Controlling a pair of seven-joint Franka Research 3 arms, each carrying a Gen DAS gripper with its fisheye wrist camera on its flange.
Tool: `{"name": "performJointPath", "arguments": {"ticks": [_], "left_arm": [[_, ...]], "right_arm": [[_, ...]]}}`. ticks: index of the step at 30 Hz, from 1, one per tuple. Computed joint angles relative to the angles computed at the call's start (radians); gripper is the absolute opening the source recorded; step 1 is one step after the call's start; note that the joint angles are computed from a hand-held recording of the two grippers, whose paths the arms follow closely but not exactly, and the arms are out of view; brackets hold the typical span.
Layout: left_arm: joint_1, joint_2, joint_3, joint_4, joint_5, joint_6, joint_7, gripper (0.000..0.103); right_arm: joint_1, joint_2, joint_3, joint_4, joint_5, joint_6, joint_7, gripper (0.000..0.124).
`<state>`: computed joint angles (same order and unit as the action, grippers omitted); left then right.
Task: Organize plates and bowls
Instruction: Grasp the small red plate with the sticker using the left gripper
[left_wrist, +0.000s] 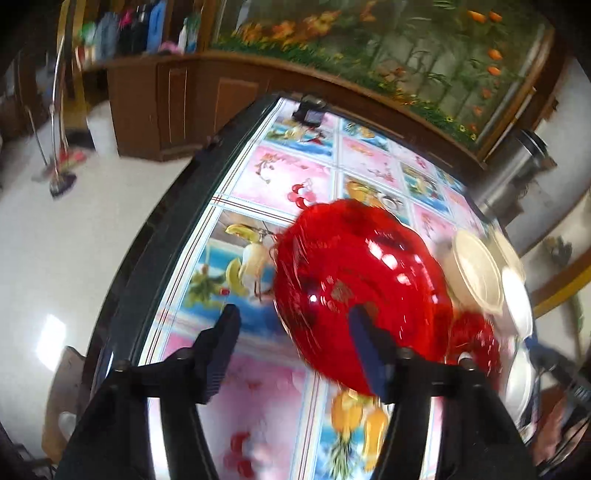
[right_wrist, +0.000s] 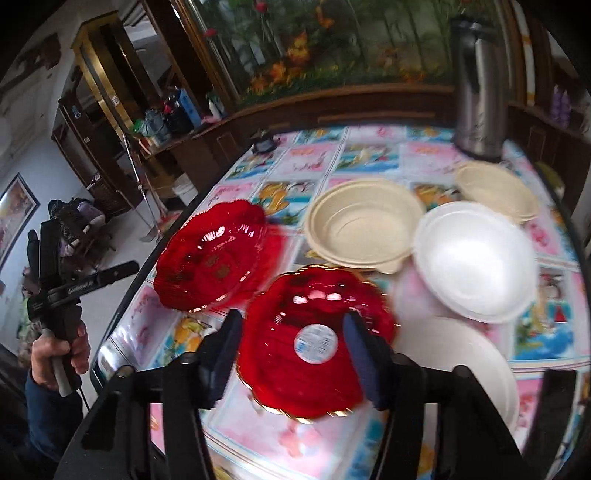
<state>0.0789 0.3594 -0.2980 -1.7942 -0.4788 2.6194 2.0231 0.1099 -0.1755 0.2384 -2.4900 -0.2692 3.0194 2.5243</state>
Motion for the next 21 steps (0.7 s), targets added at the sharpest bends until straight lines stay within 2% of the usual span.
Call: {"name": "performJointPath", "arguments": {"ticks": [1,3,6,10,12,14,15,17,19,20,21], "left_arm": [[-0.013,0.030,0.015,0.040,0.029,-0.024,-0.035,0.059],[-0.013,0.083,0.014,0.112,0.046,-0.080,-0.063,0.059],[-0.008,0.142,0.010,0.178,0.064,-0.131,-0.094,0.059],[0.000,0.195,-0.013,0.234,0.065,-0.162,-0.093,0.053],[0.002,0.223,-0.026,0.267,0.062,-0.184,-0.086,0.038],[-0.018,0.242,-0.015,0.287,0.093,-0.188,-0.103,0.030],[-0.033,0.241,-0.004,0.280,0.118,-0.169,-0.118,0.022],[-0.039,0.219,-0.003,0.238,0.142,-0.122,-0.127,0.017],[-0.014,0.185,-0.026,0.184,0.124,-0.097,-0.098,0.017],[-0.004,0.158,-0.033,0.145,0.116,-0.075,-0.081,0.017],[0.007,0.131,-0.041,0.107,0.102,-0.056,-0.064,0.017]], "right_arm": [[0.045,0.048,-0.038,0.035,0.072,0.005,-0.069,0.043],[0.108,0.127,-0.088,0.107,0.204,-0.018,-0.191,0.036],[0.136,0.249,-0.131,0.219,0.215,-0.035,-0.193,0.030],[0.119,0.348,-0.108,0.303,0.428,-0.013,-0.357,0.025],[0.170,0.381,-0.174,0.341,0.387,-0.033,-0.310,0.024],[0.159,0.412,-0.163,0.373,0.458,-0.043,-0.366,0.024],[0.150,0.433,-0.152,0.392,0.493,-0.041,-0.405,0.023],[0.194,0.450,-0.193,0.413,0.476,-0.058,-0.397,0.010],[0.294,0.443,-0.296,0.403,0.363,-0.065,-0.282,0.007],[0.322,0.432,-0.321,0.393,0.319,-0.073,-0.246,0.007],[0.318,0.424,-0.313,0.379,0.313,-0.063,-0.240,0.007]]}}
